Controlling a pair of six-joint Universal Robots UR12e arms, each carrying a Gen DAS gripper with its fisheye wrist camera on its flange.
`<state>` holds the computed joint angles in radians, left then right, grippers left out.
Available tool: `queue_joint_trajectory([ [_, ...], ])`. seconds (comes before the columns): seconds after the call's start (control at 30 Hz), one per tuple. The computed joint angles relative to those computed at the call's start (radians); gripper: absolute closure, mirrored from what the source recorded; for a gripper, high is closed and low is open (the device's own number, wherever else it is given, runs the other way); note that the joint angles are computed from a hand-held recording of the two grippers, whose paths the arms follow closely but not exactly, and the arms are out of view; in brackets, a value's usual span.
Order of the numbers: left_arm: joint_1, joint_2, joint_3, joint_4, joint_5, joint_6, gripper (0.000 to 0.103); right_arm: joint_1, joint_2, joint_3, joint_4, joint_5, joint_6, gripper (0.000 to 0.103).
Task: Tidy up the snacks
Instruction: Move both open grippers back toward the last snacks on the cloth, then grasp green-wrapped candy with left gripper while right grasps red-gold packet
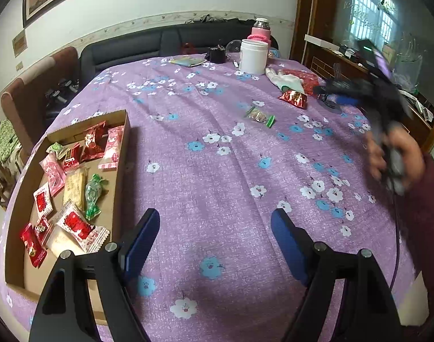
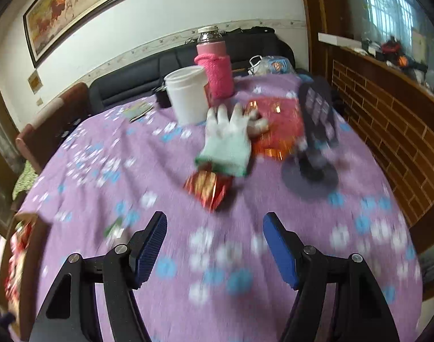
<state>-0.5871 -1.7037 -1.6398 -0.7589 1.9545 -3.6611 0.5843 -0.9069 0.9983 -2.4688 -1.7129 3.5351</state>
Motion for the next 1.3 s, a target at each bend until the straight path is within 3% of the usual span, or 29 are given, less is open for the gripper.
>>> queue_joint_trajectory([
  [0.2, 0.024, 0.016, -0.018, -0.003, -0.042, -0.019, 0.023, -0.017, 0.163, -0.289, 0.204, -0.010, -0.028, 0.029],
  [0.37, 0.041, 0.024, -0.028, -0.002, -0.065, -0.029, 0.023, -0.019, 0.233, -0.410, 0.347, 0.035, -0.053, 0.030],
  [0.4, 0.045, 0.023, -0.027, -0.002, -0.073, -0.031, 0.023, -0.016, 0.236, -0.413, 0.357, 0.030, -0.054, 0.034],
  [0.43, 0.048, 0.022, -0.026, -0.002, -0.079, -0.033, 0.023, -0.015, 0.234, -0.406, 0.363, 0.030, -0.048, 0.048],
  [0.47, 0.053, 0.021, -0.024, -0.002, -0.090, -0.037, 0.023, -0.013, 0.228, -0.391, 0.348, 0.020, -0.046, 0.050],
  [0.5, 0.059, 0.020, -0.021, -0.001, -0.104, -0.043, 0.023, -0.012, 0.217, -0.372, 0.335, 0.025, -0.047, 0.060],
  [0.57, 0.068, 0.018, -0.016, 0.004, -0.126, -0.051, 0.023, -0.012, 0.196, -0.338, 0.322, 0.040, -0.034, 0.067],
  [0.8, 0.093, -0.017, 0.035, 0.037, -0.231, -0.011, 0.023, -0.005, 0.039, -0.066, 0.153, 0.121, -0.005, 0.069],
  [0.93, 0.092, -0.093, 0.137, 0.009, -0.261, 0.057, 0.024, -0.007, -0.054, 0.111, -0.008, 0.225, 0.081, 0.068],
  [1.0, 0.091, -0.142, 0.198, -0.010, -0.269, 0.087, 0.024, -0.001, -0.073, 0.162, -0.094, 0.214, 0.094, 0.068],
  [1.07, 0.090, -0.186, 0.252, -0.032, -0.265, 0.101, 0.024, 0.001, -0.077, 0.177, -0.124, 0.199, 0.102, 0.068],
  [1.13, 0.090, -0.230, 0.305, -0.050, -0.255, 0.125, 0.024, -0.010, -0.080, 0.192, -0.150, 0.241, 0.124, 0.068],
  [1.3, 0.084, -0.340, 0.438, -0.145, -0.193, 0.186, 0.024, -0.025, -0.082, 0.201, -0.151, 0.261, 0.156, 0.068],
])
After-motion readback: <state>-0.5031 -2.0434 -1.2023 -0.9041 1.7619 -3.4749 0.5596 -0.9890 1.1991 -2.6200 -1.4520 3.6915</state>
